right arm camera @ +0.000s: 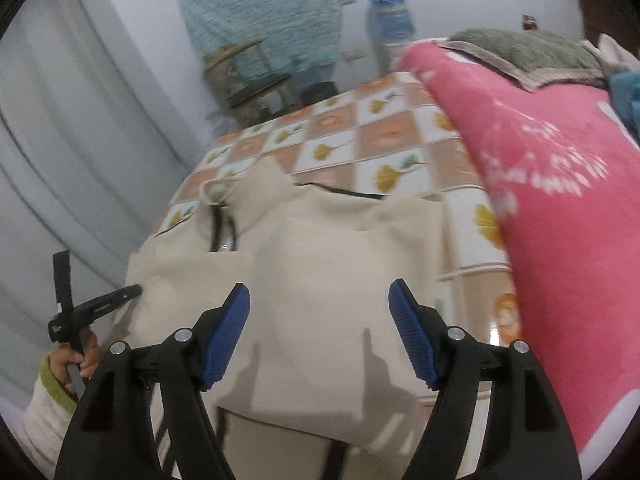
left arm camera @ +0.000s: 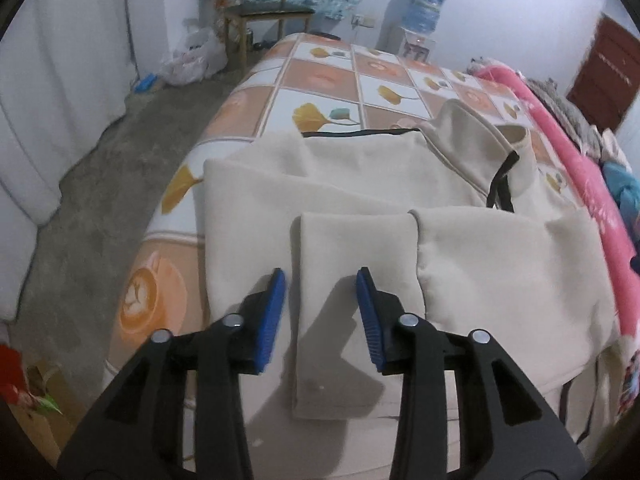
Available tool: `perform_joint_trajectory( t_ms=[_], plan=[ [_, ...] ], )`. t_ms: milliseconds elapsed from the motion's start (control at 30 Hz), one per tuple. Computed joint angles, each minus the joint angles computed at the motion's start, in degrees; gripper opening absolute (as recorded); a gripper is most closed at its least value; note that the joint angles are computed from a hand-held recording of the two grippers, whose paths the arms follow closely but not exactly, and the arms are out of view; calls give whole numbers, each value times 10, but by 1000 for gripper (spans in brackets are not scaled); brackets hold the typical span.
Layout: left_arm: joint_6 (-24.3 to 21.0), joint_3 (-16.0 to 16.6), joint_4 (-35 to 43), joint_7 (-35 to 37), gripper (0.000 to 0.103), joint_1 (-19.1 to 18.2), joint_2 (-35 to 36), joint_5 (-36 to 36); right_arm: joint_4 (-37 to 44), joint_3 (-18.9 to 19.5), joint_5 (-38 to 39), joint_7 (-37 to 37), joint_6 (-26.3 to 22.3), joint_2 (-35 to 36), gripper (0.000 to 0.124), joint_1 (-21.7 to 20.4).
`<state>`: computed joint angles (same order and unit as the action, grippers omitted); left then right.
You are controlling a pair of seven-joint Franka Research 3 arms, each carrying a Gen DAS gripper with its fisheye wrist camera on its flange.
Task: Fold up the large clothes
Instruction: 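Lay the held sleeve across the jacket body and open the right gripper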
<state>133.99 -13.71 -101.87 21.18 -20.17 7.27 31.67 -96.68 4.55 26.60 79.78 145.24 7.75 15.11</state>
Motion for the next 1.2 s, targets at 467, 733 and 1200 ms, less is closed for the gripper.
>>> perform_joint_trajectory(
  t_ms=[467,733,1200],
  plan=[
    [-80,-22,-18,-58,6,-28,-63,109,7,-15,-60,64,15,26,63,-4],
    [-58,-24,-54,-71,7,-15,-61,75,118,-27,-147,112,-60,119,13,7],
    [-91,-29,-51,-102,15,-28,-55,130,71,-53,-253,194,1,91,5,29]
  ],
)
